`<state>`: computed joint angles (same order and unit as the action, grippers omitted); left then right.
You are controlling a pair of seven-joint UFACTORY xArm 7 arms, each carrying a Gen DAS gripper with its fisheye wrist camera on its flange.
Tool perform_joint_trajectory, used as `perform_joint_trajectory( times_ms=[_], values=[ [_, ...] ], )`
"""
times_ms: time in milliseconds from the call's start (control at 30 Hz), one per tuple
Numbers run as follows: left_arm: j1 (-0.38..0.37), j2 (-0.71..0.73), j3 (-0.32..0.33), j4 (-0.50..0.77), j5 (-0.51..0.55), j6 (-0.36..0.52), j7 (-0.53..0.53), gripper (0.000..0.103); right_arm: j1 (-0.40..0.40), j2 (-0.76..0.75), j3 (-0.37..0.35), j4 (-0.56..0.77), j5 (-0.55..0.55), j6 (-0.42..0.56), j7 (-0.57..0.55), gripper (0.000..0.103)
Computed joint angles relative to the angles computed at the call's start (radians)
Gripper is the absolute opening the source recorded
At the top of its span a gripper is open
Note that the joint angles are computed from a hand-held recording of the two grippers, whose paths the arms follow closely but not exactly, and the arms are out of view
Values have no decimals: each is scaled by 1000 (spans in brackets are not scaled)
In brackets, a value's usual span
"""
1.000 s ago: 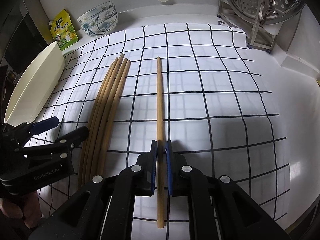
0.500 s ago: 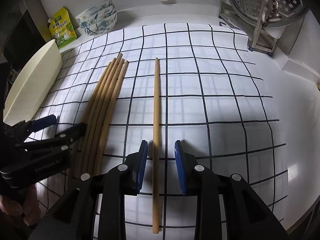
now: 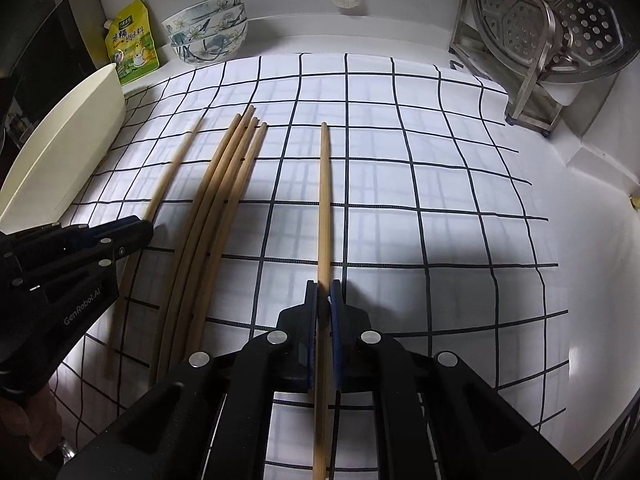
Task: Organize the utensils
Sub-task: 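Lift and carry both chopsticks over the white basin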
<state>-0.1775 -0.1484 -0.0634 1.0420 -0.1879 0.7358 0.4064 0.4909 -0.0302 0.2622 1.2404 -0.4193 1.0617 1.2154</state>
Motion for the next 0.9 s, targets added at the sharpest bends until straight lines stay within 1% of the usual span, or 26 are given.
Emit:
perform_joint_trajectory(
  times_ms=[100, 233, 333, 433, 633, 700, 900],
  values=[
    [3, 4, 8, 13, -21, 27, 16, 7, -5, -14, -3, -13, 19, -28, 13, 6],
    [15, -3, 19, 33, -36, 54, 34, 7, -9, -29, 3, -3, 16, -32, 37, 6],
    [26, -13, 35, 58, -68, 74, 65, 7, -12, -30, 8, 25, 8, -31, 53, 6],
    [42, -20, 52, 97, -96, 95, 87, 7, -9, -8, 12, 85, -11, -20, 57, 6],
    [83, -8, 92, 203, -167, 133, 142, 7, 34, 99, 5, 285, -83, 14, 41, 6],
    [100, 7, 99, 240, -180, 141, 156, 7, 55, 139, -8, 350, -99, 18, 29, 6],
    [161, 73, 121, 369, -221, 183, 195, 7, 135, 322, -69, 619, -121, 35, -50, 6]
  ],
)
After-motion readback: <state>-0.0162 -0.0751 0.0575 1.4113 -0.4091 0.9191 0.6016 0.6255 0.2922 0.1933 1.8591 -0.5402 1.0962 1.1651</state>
